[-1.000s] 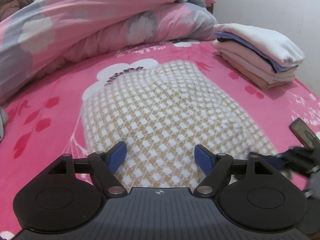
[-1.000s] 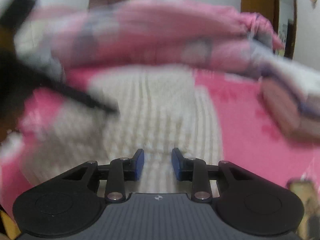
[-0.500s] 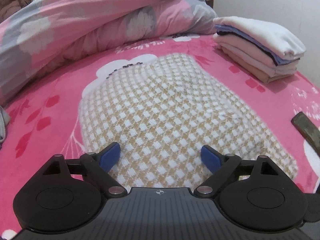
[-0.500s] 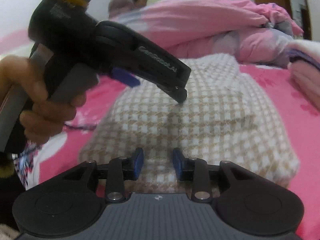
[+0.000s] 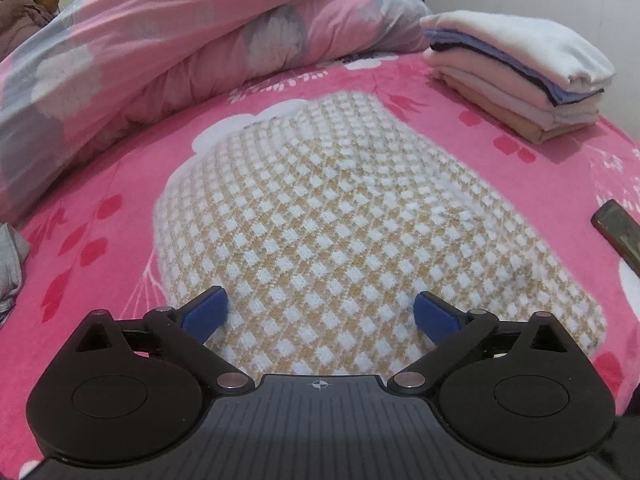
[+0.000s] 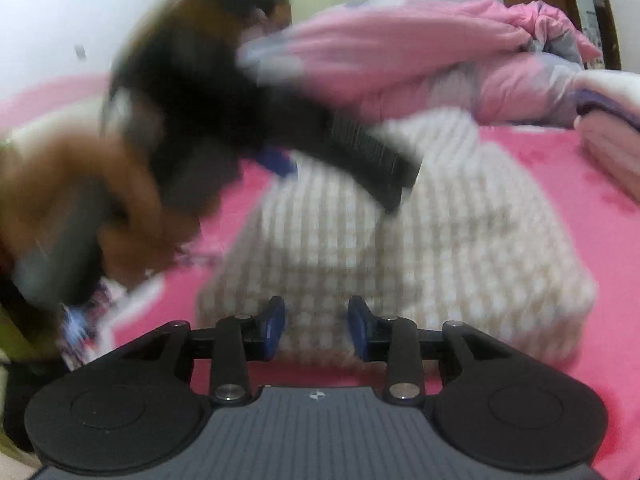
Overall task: Fold clothes
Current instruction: 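Press the checked cardigan bundle flat with the left gripper while the right gripper smooths its edge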
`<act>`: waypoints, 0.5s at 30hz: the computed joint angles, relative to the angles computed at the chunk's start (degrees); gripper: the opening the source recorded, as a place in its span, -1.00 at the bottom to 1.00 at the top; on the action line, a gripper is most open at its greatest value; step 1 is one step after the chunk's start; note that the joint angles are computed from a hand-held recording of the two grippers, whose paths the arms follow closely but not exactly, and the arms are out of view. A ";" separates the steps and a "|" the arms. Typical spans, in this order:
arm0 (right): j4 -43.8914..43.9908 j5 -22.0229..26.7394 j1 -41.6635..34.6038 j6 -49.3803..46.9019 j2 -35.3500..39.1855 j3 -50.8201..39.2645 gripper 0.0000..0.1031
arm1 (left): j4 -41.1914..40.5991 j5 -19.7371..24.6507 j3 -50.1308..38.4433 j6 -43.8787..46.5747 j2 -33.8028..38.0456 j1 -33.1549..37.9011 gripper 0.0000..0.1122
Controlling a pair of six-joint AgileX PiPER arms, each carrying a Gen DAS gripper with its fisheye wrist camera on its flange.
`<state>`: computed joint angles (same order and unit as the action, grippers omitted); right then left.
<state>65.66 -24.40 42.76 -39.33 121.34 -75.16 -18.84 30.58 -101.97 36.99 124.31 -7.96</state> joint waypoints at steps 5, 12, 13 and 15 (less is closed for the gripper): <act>0.86 -2.29 0.85 -1.07 -0.12 0.24 -0.27 | 2.33 -0.35 0.09 -1.90 -0.11 -0.52 0.81; 5.73 -11.25 2.44 -5.60 -4.34 3.99 -0.26 | 5.06 -0.48 0.20 -4.49 -0.31 -1.14 0.82; 7.86 -12.91 2.67 -7.89 -4.06 3.73 -0.26 | 5.35 -0.49 0.18 -4.68 -0.30 -1.19 0.82; 11.74 -12.80 1.29 -12.79 -2.55 2.04 -0.26 | 5.81 -0.39 0.08 -4.95 -0.25 -1.28 0.83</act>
